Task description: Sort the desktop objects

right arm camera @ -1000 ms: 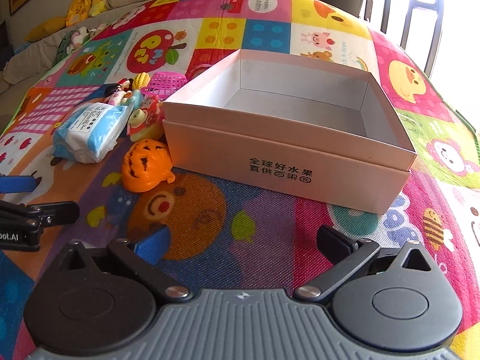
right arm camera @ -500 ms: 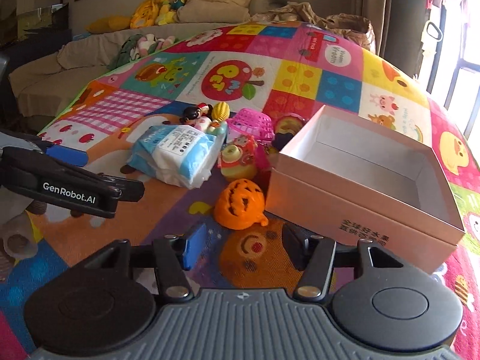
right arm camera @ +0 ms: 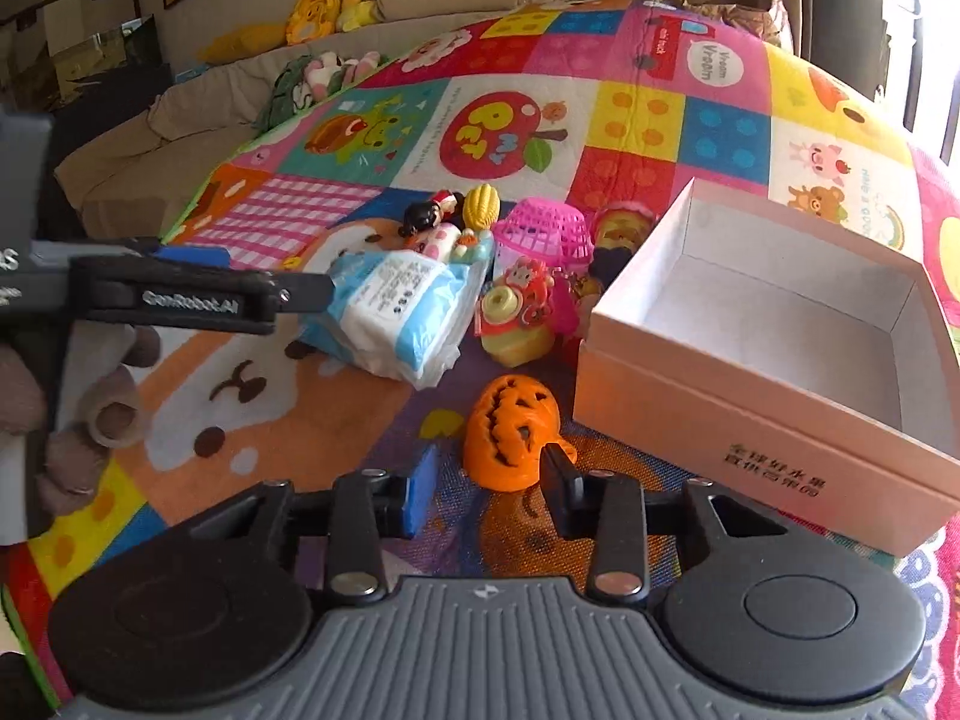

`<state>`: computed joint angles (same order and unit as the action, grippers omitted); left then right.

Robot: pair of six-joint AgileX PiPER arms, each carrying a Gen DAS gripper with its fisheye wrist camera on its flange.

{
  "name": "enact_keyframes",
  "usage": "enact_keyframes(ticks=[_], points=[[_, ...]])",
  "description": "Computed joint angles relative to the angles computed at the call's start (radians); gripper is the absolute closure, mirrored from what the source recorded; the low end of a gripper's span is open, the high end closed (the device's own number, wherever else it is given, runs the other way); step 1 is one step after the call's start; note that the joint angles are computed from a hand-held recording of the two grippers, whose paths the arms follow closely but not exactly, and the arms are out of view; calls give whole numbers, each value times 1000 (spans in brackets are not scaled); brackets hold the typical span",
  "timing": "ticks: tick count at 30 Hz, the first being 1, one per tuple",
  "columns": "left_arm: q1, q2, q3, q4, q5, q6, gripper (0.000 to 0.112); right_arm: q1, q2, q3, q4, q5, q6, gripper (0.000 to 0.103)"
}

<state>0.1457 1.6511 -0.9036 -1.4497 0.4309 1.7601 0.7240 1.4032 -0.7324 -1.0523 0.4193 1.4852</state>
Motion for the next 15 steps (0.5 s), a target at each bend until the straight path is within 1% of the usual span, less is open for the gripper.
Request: enact_keyframes(ticks=[2, 3, 4, 6, 7, 8, 10, 12, 15], points=[[-3, 38, -34, 30, 24, -4, 9, -53, -38, -75, 160, 28, -200, 51], [-9, 54, -48, 49, 27, -13, 9, -94, -31, -126, 245, 27, -300, 49], [-11, 66, -59, 72, 33, -30, 9, -149, 7, -203, 339, 22, -400, 49], [-2, 76, -67, 93, 65, -49, 9, -239, 133, -403, 539, 75, -600, 50], [4, 76, -66, 92, 78, -50, 9, -285, 206, -503, 637, 102, -700, 51], [13, 73, -62, 88, 91, -51, 9, -323, 283, -603, 708, 135, -774, 56], [36, 67, -59, 106, 120, -78, 9, -370, 442, -803, 747, 196, -813, 59], [58, 62, -52, 120, 141, -90, 9, -406, 598, -1003, 809, 261, -848, 59], [95, 56, -37, 133, 167, -75, 9, -433, 811, -1303, 877, 413, -876, 59]])
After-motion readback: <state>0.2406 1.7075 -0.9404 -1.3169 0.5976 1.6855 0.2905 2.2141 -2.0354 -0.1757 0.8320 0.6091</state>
